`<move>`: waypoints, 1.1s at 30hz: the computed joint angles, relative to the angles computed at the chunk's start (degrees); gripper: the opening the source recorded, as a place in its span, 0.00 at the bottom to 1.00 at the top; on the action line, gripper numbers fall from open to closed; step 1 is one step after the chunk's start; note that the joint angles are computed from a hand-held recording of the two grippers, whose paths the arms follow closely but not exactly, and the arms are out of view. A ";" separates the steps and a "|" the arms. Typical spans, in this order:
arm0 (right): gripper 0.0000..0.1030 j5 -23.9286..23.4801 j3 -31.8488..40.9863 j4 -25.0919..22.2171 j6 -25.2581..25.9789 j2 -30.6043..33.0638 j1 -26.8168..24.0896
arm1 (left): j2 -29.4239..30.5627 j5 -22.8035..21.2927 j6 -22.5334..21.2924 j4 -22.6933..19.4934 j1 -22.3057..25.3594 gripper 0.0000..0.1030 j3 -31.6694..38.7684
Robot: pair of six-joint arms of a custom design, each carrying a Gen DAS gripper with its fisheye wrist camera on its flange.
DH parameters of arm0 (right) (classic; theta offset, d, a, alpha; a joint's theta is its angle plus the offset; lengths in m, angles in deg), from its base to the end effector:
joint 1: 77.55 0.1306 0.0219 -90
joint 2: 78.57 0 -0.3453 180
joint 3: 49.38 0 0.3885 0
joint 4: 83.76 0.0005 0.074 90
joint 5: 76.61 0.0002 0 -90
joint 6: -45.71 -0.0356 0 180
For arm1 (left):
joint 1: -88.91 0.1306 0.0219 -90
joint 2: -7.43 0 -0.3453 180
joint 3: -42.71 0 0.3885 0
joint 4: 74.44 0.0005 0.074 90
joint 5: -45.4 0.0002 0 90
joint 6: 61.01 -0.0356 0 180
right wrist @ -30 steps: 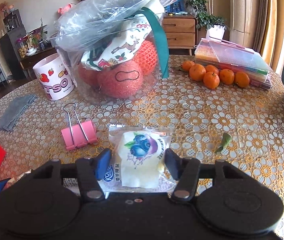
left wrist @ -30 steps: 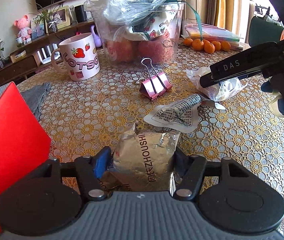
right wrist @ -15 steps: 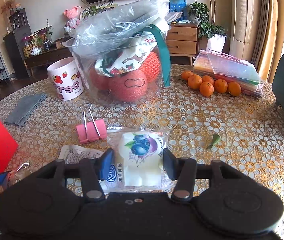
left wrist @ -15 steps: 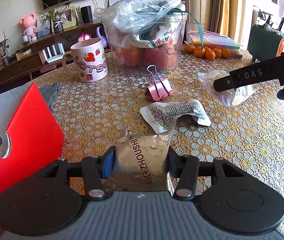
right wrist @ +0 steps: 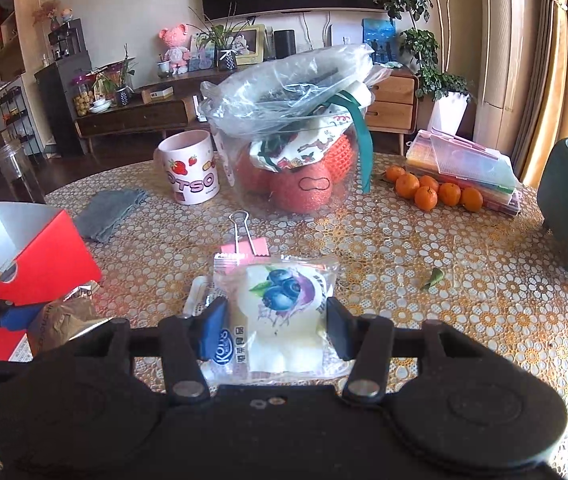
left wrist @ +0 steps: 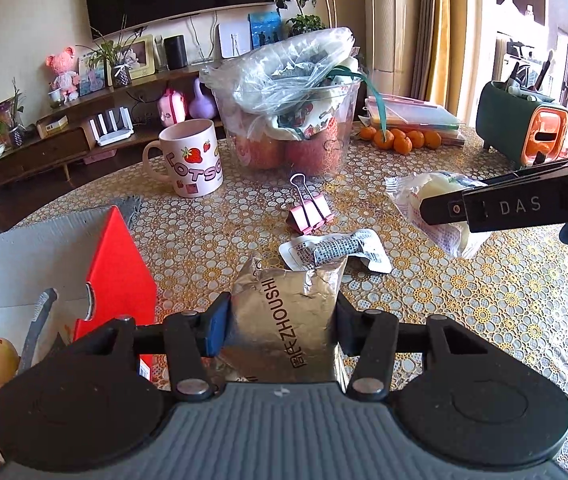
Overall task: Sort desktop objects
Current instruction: 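Lift both packets and carry them over the red shoebox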
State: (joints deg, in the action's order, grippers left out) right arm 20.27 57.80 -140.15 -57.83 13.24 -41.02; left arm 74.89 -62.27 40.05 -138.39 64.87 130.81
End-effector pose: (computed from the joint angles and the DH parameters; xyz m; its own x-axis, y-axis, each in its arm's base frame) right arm 0.3964 0.2877 0.5068 -0.6341 -0.1804 -0.7519 -0.3805 0.9194 0.1002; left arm 0.3069 -0.1256 0.5123 -0.6506 0.0901 -0.7541 0.0628 0.9959 0.0648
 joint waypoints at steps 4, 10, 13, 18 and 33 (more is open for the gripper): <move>0.50 0.72 0.45 -0.78 -0.12 -0.93 1.60 | -1.60 0.09 0.18 -1.67 0.12 0.49 0.61; 0.50 2.03 2.03 -2.01 -0.14 -1.58 4.42 | -3.60 0.50 0.19 -4.82 1.32 0.49 2.03; 0.50 2.36 2.94 -2.53 -0.37 -1.70 6.01 | -4.81 1.17 -0.24 -6.20 2.61 0.49 2.41; 0.50 3.13 5.38 -3.45 -0.28 -0.80 8.85 | -6.73 3.22 -1.40 -8.34 6.04 0.49 2.85; 0.50 5.29 18.98 -7.33 1.07 8.92 16.90 | -10.78 12.35 -10.24 -10.85 23.58 0.49 4.00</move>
State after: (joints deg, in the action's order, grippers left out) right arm 25.56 76.78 -147.49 -56.76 22.16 -24.12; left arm 64.12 -49.92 29.81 -149.23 88.45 134.81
